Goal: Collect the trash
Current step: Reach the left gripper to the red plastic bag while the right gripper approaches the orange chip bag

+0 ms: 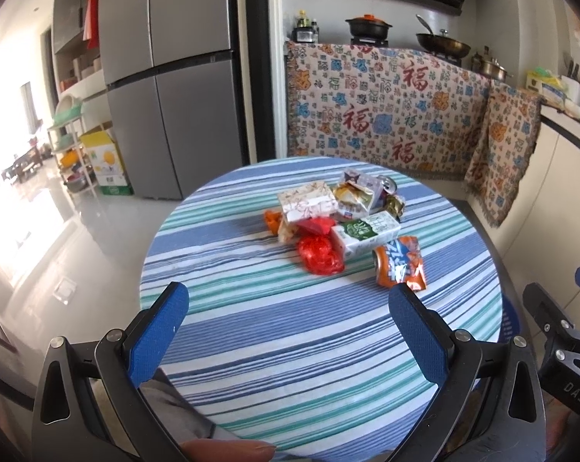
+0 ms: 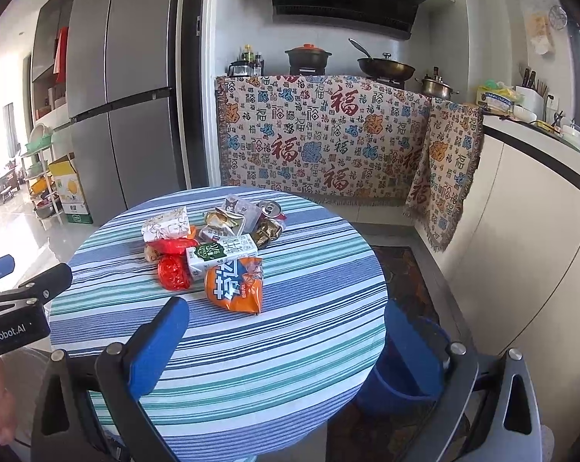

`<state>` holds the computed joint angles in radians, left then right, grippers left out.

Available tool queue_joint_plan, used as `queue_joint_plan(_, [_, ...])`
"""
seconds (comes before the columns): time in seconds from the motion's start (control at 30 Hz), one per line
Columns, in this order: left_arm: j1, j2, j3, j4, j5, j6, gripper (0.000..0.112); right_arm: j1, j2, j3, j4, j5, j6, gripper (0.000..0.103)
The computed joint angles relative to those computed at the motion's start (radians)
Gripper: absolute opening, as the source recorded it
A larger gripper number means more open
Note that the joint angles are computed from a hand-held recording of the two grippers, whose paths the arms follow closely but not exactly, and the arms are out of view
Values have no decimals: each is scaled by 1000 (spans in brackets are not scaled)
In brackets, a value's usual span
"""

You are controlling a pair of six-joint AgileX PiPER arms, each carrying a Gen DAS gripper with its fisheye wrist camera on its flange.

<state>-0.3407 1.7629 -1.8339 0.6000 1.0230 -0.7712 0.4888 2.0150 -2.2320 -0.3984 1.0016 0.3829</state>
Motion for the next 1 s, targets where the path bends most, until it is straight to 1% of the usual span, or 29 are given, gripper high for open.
queue_joint_plan(0.3, [11,39,-71,-32,40,40,103,-11,34,-17,24,4,-14,103])
queue_joint_plan(0.73, [36,89,-142,-72,71,75,103,-24,132,-133,83,47,-61,103])
queue_joint_plan(0.9, [53,104,-149,-94,60,83,103,-32,167,-170,108,48,-76,103])
queue_joint_plan(1.0, [82,107,-126,-142,20,89,103,-42,194,-185,135,37,-90,103])
